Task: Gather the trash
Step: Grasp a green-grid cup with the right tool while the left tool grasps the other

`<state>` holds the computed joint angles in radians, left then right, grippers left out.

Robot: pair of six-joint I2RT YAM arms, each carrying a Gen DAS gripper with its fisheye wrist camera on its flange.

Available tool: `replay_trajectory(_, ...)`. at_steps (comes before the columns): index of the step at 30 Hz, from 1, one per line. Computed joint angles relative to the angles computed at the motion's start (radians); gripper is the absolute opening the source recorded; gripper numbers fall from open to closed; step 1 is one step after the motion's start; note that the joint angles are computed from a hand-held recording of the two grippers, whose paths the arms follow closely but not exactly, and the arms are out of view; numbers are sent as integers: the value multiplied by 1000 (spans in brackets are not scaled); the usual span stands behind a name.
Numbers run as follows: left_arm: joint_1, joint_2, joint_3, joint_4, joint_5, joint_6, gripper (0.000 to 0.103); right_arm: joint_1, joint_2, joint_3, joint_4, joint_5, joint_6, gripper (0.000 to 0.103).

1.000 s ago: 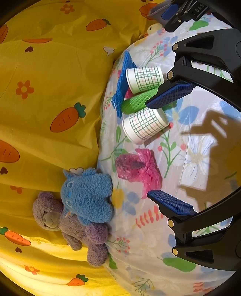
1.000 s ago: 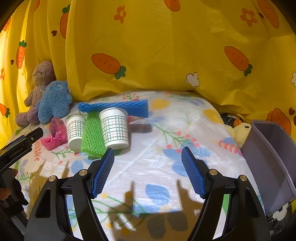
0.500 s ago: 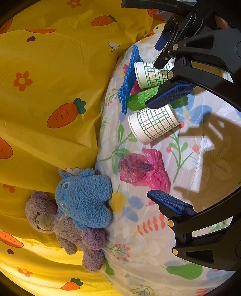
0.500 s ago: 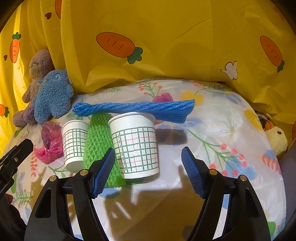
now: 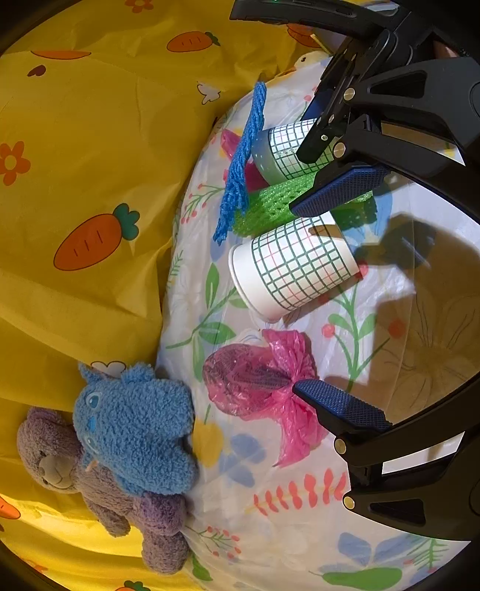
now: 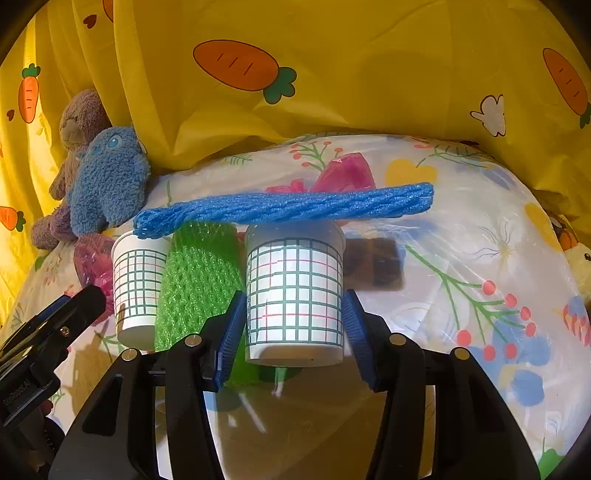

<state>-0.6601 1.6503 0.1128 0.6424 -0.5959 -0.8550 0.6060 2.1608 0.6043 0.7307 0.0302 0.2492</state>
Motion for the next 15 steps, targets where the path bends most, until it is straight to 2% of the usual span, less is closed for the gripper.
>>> replay_trajectory(6,60,98,30,105,88,41,84,-33,-75,-108,73,-42,-16,52)
replay_trajectory(15,168,238,81,218,271,72,64,-82,-150,-247,169,-82,-42,52)
